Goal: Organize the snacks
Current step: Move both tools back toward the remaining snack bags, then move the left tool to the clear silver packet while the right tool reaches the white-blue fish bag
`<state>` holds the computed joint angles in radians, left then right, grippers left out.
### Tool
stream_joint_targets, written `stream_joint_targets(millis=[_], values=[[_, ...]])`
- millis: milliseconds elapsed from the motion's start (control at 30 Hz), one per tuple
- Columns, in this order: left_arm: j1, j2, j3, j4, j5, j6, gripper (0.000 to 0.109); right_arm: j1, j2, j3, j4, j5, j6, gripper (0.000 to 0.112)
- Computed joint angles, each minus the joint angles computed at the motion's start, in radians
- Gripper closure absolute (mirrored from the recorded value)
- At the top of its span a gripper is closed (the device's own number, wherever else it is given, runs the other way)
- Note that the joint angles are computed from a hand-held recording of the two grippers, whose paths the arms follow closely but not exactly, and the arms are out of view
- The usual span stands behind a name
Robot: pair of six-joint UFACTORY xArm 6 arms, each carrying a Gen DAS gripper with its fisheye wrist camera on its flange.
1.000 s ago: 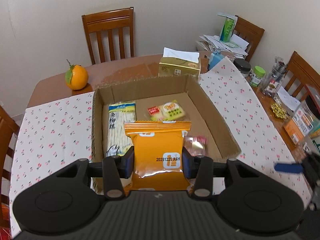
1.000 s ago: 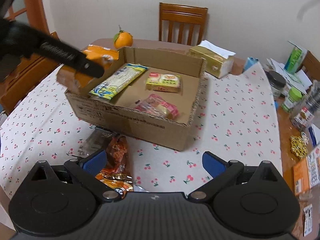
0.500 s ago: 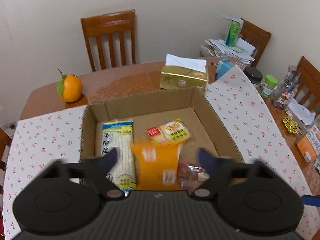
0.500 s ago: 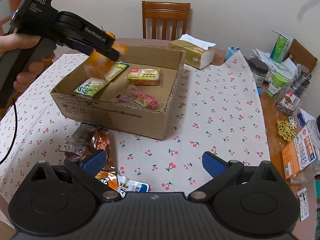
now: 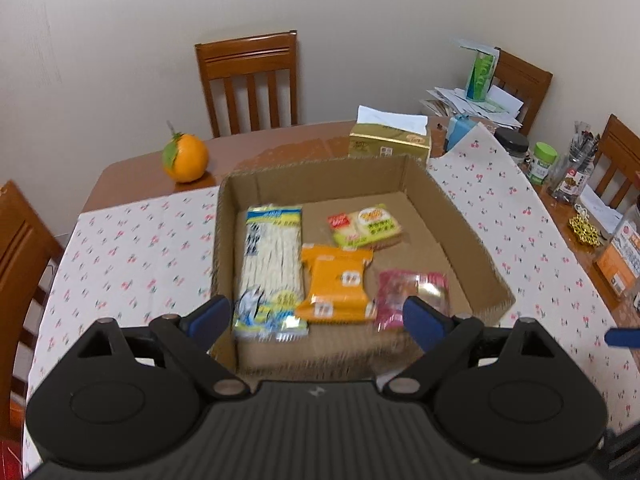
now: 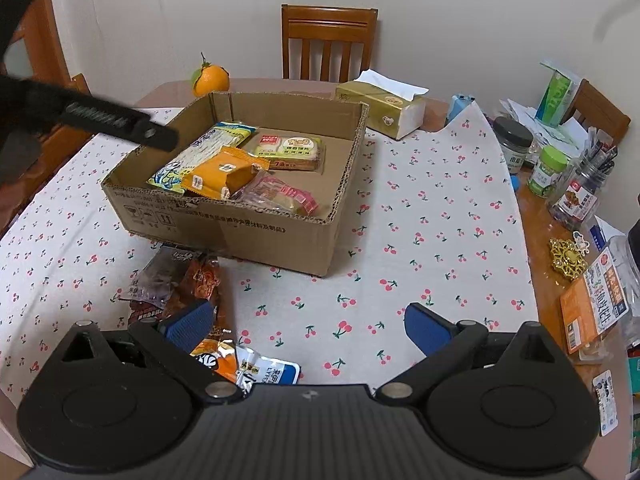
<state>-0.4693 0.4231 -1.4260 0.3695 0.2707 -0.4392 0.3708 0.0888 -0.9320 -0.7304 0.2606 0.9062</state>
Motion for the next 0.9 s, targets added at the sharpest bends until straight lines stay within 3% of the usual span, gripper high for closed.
stream_joint_targets(millis=[167,367,533,733,900], values=[[0.01,-0.088,0.14,0.092,-0.024,-0.093,0.015,0.008,-0.006,0.011,-0.058,0.008,0.067,0.009],[0.007,-0.169,0.289,0.09,-0.031,-0.084,0.015,0.02,-0.014,0.035,-0.093,0.008,0.124,0.009],[-0.015,-0.205,0.384,0.003,-0.047,0.031,0.015,0.041,-0.015,0.043,-0.103,0.032,0.152,0.009],[-0.049,-0.205,0.442,-0.078,-0.062,0.096,0.015,0.061,-0.013,0.05,-0.074,0.052,0.128,0.009],[-0.066,-0.186,0.449,-0.025,-0.054,0.027,0.015,0.061,0.0,0.059,-0.014,0.039,0.053,0.009]])
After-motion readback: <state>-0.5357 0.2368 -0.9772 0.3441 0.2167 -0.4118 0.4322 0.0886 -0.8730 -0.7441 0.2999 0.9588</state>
